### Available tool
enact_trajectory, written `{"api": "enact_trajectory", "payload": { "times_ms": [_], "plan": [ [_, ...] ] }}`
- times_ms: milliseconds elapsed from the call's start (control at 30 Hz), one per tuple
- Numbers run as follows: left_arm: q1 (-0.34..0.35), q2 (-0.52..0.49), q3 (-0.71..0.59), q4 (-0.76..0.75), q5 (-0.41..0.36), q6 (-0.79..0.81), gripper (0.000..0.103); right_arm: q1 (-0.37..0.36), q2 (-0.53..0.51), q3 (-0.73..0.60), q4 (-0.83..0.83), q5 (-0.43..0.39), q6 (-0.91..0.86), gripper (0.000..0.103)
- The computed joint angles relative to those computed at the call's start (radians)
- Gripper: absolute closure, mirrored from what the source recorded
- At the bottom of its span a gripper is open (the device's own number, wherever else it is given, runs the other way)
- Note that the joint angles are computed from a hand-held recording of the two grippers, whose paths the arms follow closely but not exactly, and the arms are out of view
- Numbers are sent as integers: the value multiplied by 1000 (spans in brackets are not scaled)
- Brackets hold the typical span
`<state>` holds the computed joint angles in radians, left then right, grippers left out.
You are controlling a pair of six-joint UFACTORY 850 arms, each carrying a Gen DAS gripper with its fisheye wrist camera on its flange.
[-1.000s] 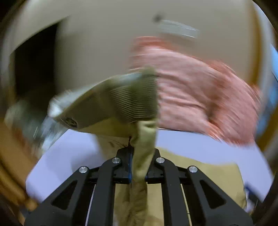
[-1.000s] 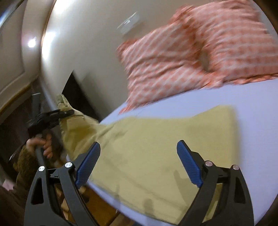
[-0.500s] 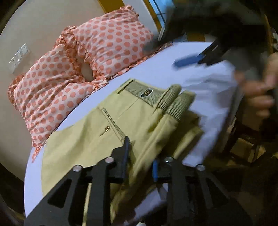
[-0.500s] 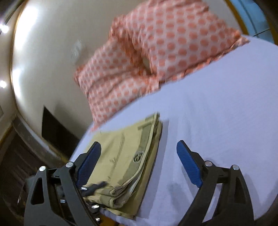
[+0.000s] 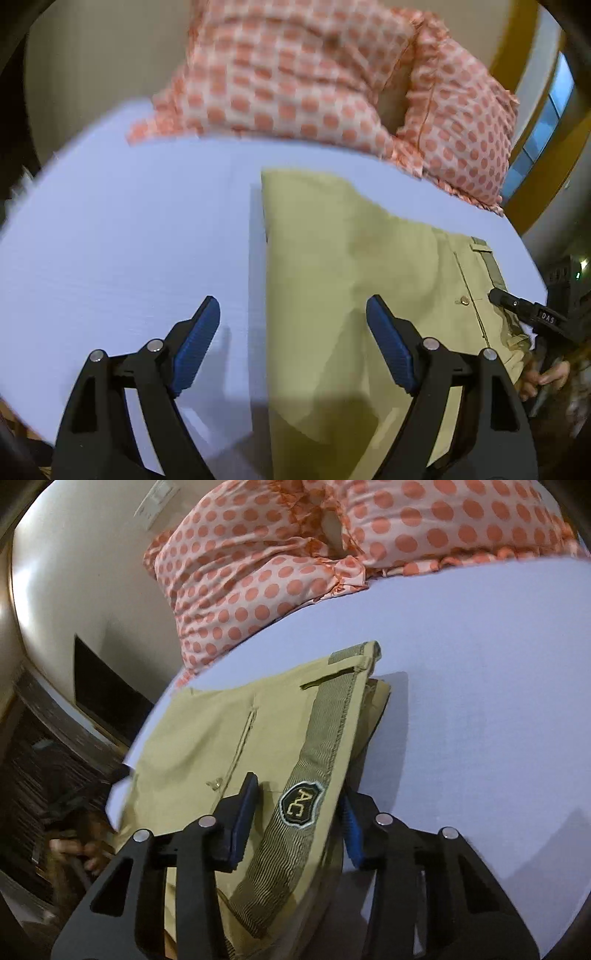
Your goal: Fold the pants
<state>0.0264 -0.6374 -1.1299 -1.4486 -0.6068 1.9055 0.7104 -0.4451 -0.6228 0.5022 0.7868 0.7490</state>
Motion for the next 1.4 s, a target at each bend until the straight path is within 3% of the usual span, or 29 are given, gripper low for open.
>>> {"api": "enact_trajectory", "payload": {
  "times_ms": [100, 200, 233, 267, 300, 367, 400, 533, 633, 700, 800, 867, 900, 967, 1000, 1067, 1100, 1167, 1267, 1333, 1400],
  "plan": [
    [-22, -93, -124, 236, -88, -228, 22, -15, -9, -2, -71, 20, 35, 62],
    [-34, -107, -144, 263, -122, -255, 25, -57, -33, 6, -294, 102, 199, 80],
    [-40, -105, -138, 268, -109, -262, 37, -76, -45, 17, -369, 166, 274, 84],
    [-45, -101, -134, 267, -85, -258, 62, -89, -50, 25, -406, 203, 310, 86],
    [-47, -99, -135, 282, -86, -267, 72, -104, -48, 33, -444, 231, 343, 86],
    [-40, -98, -158, 310, -142, -307, 87, -122, -24, 33, -464, 214, 347, 87],
    [-50, -83, -156, 290, -136, -287, 89, -131, -5, 26, -467, 182, 330, 87],
    [-126, -40, -150, 143, -24, -145, 92, -178, 92, -7, -383, 38, 142, 88],
    [-188, -55, -188, -22, 44, -18, 90, -221, 126, -18, -247, -5, 3, 88],
    [-238, -84, -229, -66, 127, -4, 86, -250, 112, -35, -166, -40, -56, 87],
    [-302, -107, -236, -238, 333, 156, 78, -272, 57, -117, 73, -270, -255, 73],
    [-299, -75, -199, -442, 396, 366, 76, -267, 53, -117, 280, -341, -425, 68],
    [-282, -52, -170, -538, 372, 470, 74, -255, 68, -101, 340, -313, -462, 61],
    [-230, 10, -78, -603, 235, 554, 64, -208, 110, -38, 378, -180, -455, 53],
    [-205, 45, -19, -573, 133, 535, 60, -194, 125, -17, 335, -138, -419, 51],
    [-183, 78, 27, -418, 22, 421, 37, -182, 130, -1, 178, -103, -310, 35],
    [-182, 84, 40, -347, -10, 372, 33, -178, 119, -9, 123, -102, -277, 32],
    [-212, 64, 24, -163, -3, 209, 33, -178, 78, -54, 61, -150, -249, 27],
    [-273, -24, -46, 19, 120, -38, 35, -194, 34, -93, 69, -235, -222, 26],
    [-284, -23, -33, -16, 160, -13, 34, -193, 47, -73, 49, -220, -164, 26],
    [-287, 25, 29, -164, 216, 138, 24, -159, 79, -59, 195, -239, -253, 25]
  ]
}}
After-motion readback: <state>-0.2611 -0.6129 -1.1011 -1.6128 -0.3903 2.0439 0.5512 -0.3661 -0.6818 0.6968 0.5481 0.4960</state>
